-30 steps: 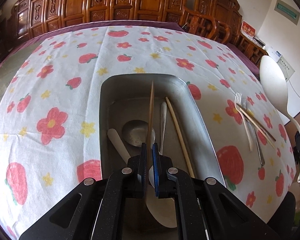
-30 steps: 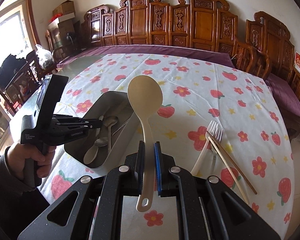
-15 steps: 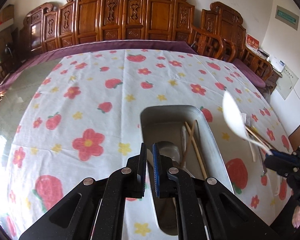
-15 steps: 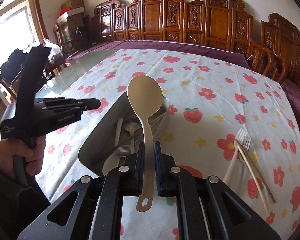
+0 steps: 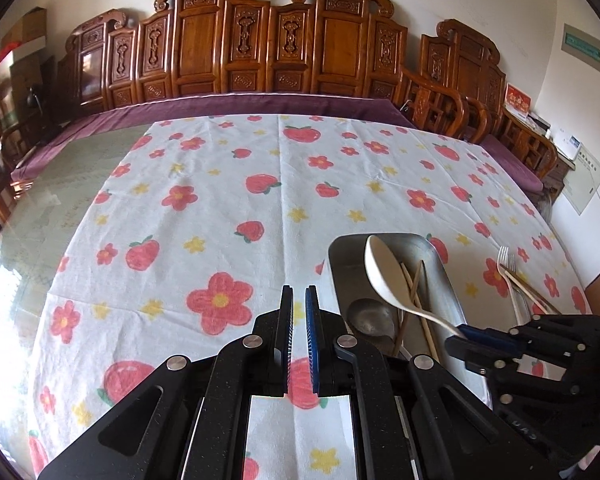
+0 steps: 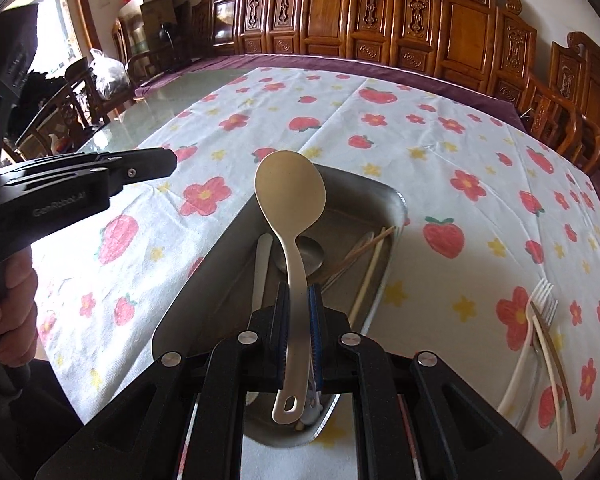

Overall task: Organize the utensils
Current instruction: 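Lower the cream plastic spoon into the tray and open the right gripper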

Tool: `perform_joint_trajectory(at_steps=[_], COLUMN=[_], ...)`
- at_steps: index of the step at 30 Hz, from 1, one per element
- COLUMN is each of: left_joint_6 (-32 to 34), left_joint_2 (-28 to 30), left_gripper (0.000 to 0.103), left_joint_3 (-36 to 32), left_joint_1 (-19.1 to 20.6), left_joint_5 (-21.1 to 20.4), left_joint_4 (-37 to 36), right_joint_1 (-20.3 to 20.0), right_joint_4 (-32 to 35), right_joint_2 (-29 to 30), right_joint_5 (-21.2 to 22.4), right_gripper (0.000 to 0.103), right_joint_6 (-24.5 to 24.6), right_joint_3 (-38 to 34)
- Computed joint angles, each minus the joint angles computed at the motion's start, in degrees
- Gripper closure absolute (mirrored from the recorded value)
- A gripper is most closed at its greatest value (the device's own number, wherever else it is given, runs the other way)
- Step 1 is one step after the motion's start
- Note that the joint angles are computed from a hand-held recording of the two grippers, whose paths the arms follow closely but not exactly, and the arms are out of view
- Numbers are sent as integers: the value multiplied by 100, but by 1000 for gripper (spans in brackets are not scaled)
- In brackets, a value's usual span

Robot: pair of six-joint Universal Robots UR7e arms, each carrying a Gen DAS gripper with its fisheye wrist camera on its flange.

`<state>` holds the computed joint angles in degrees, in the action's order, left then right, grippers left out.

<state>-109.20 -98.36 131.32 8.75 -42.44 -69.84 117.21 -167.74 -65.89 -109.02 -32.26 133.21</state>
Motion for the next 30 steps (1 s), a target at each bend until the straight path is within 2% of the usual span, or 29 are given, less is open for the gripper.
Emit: perform_joint_trajectory(at_steps=[4, 8, 10, 19, 22, 27, 30], left_joint_6=[-65, -87, -44, 123, 177, 293, 341], left_joint_2=[-49, -67, -52, 100, 205, 350, 487], left_gripper=[98, 98, 98, 96, 86, 81, 63], left_joint_3=[-3, -10, -15, -13, -34, -47, -83], left_joint_1=[-5, -10, -5, 21, 24, 18, 0], left_joint_5=[-10, -8, -9, 45, 73, 115, 156], left_joint_4=[92, 130, 105, -142, -204, -406, -445], right_joint_1=[-29, -151, -188, -437, -538, -791, -974], right_joint_4=[-36, 243, 142, 409, 570, 855, 985], right_joint_2=[216, 282, 256, -523, -909, -1524, -1832], right_joint_5=[-14, 146, 173, 545, 601, 628, 583], right_gripper=[92, 86, 85, 85, 85, 85, 85], right_joint_6=[122, 249, 206, -157, -343, -587, -759], right_joint_3=[-60, -130, -71, 173, 259, 360, 403])
